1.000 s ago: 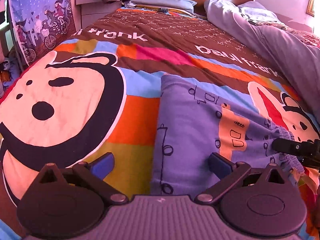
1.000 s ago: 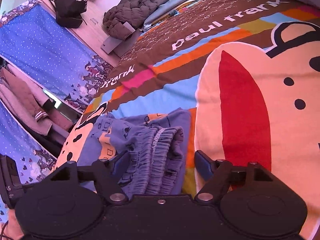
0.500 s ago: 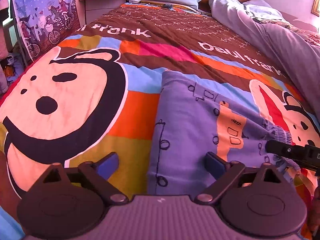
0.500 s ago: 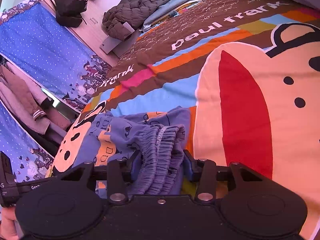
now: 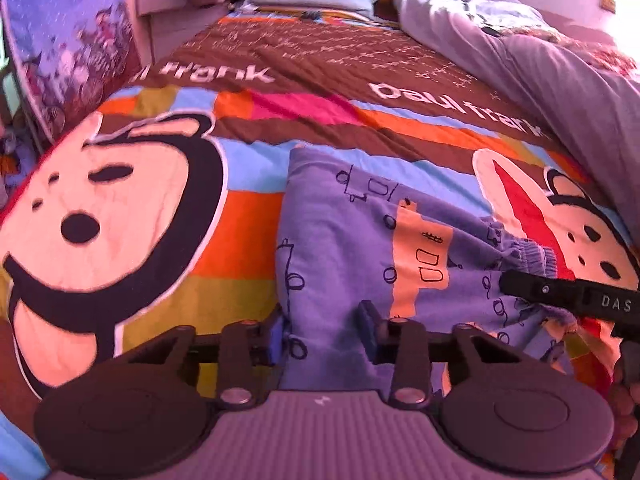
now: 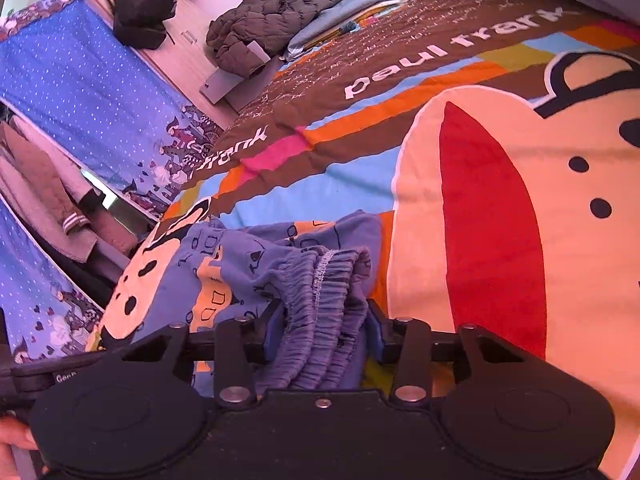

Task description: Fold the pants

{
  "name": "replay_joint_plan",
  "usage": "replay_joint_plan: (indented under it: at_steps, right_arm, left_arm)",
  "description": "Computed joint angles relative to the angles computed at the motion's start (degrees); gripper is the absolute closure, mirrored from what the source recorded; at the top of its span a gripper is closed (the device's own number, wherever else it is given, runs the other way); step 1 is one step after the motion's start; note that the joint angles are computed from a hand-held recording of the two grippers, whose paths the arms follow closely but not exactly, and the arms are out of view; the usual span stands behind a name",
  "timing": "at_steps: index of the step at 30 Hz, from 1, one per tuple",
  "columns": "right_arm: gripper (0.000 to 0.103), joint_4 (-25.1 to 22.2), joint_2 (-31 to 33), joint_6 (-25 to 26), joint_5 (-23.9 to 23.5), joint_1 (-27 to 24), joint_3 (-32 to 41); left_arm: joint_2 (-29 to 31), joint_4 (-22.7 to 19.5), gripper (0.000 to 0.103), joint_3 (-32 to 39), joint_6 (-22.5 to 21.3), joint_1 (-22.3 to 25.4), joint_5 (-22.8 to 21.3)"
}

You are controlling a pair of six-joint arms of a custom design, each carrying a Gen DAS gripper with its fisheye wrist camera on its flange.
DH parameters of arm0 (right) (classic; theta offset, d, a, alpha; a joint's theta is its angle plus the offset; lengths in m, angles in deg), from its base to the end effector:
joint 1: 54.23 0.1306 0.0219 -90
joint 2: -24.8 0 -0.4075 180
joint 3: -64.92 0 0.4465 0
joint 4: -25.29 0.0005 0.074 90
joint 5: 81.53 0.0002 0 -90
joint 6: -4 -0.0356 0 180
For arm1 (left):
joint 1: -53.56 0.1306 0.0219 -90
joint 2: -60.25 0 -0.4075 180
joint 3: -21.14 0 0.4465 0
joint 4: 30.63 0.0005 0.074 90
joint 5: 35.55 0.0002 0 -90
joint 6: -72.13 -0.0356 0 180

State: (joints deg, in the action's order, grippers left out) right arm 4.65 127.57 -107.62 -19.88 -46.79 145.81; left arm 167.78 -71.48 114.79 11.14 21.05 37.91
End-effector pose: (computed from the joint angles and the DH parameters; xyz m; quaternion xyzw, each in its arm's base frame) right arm 0.5966 0.0945 0.2903 0.0117 0.8929 0.3149 0.3216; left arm 0.5452 -0.3360 0.3237 -0.0148 0.9440 -0.0355 0.3277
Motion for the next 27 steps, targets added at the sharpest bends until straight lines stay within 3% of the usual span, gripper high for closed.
replay_joint_plan:
  at_steps: [3,7,11,13,17,20,23,27]
  right_arm:
    - [0.066,-0.4,-0.4,1.8,2.3,0.7,0.1]
    - [0.071,-0.6,-1.4,7.1,8.5,2.8,-0.3]
    - [0.075,1.4,-2.9,11.3,13.9,4.6,-1.6]
    - [0.076,1.4,-3.1,12.9,15.9,5.3,-1.7]
    - [0.079,2.4,-4.0,18.9,22.8,7.8,-2.3]
    - [0.080,2.5,-4.4,23.6,27.8,9.7,-2.1]
    - [0.081,1.6,-4.5,24.6,30.3,10.8,-1.6]
    - [0.082,-0.8,-4.3,24.7,33.2,12.3,0.3]
  left_arm:
    - [-1.2,3.0,0.082,-2.1,-1.9,-0.1,-0.2]
    - [-2.9,7.7,0.083,-5.2,-6.2,0.2,1.3]
    - [-4.6,13.1,0.084,-8.9,-3.5,1.6,5.4]
    - [-4.8,13.4,0.084,-9.2,-2.4,2.3,7.0]
    - [-3.8,9.1,0.085,-6.2,-3.3,3.0,8.9]
    - [-4.6,9.1,0.086,-6.8,-2.1,3.7,11.2]
    - [-5.2,8.6,0.087,-7.2,0.5,4.3,12.8]
    - [-6.4,10.1,0.087,-8.1,0.7,4.6,12.5]
